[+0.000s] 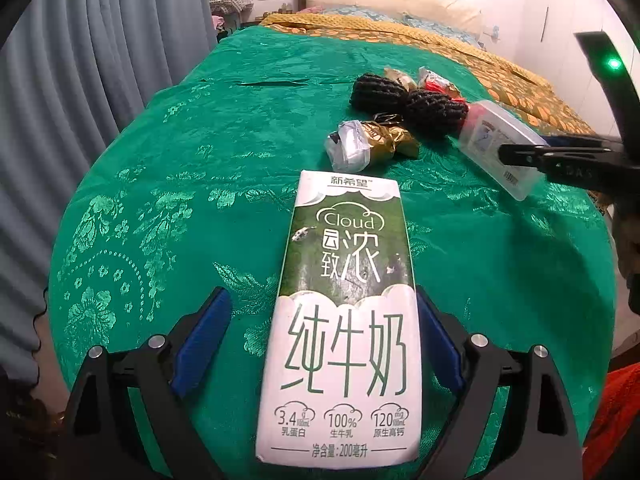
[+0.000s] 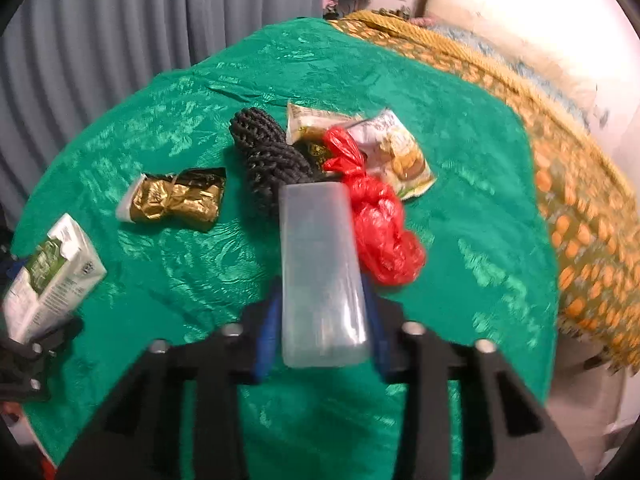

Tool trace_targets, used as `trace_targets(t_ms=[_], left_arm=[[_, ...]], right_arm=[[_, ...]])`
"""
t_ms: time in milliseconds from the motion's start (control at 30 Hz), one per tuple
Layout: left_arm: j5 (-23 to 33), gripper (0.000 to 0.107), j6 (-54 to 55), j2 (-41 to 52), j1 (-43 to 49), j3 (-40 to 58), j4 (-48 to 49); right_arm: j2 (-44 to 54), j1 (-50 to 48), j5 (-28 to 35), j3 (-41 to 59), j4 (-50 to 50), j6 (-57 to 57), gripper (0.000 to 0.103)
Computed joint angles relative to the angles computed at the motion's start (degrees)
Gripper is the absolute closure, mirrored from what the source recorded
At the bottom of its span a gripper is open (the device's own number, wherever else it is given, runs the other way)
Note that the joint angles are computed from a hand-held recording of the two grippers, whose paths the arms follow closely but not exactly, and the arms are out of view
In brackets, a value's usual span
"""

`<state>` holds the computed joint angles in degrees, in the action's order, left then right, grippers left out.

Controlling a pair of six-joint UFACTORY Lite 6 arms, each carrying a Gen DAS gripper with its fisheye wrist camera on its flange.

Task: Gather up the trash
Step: 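Hold the milk carton in the left tool while the right tool grasps the clear plastic box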

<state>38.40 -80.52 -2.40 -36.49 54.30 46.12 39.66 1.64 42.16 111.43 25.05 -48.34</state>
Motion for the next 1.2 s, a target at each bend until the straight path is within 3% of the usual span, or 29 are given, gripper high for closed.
trace_targets(t_ms=[100,200,300,367,600,800,967,1200], left_arm=[[-0.03,0.019,0.08,0.02,0.04,0.03,-0.06],[0.01,0.019,0.22,-0.01,0.06,0.07,-0.13],[0.11,0.018,0.20,-0.02,0.00,0.06,-0.16],[0.14,0.018,0.23,0.03,-0.04,0.11,-0.20],[0.45,0.015,1.07,0.62,0.02,0.75,-0.83],[0.11,0.011,1.68,0.97,0.16,0.98,-1.25],[-3.21,0.010,9.41,-1.93,2.14,-0.04,-7.29],[2.88,0.010,16.71,1.05,1.15,6.99,-10.51]], right_arm=[[-3.47,-5.85,7.88,-4.00,10.60,-3.94,0.071],[-4.15,-13.01,19.86,-6.96,19.57,-5.20,0.071],[-3.24,-18.92,28.00,-9.61,22.96,-4.99,0.071],[-2.34,-21.23,30.05,-9.98,23.97,-4.59,0.069],[-5.67,-23.61,21.57,-12.44,20.26,-3.82,0.034],[-13.76,-22.89,13.34,-22.52,17.89,-11.21,0.016],[-19.22,-19.02,8.93,-26.44,13.30,-13.06,0.014],[-16.43,-9.58,5.95,-20.32,0.26,-2.09,0.014]])
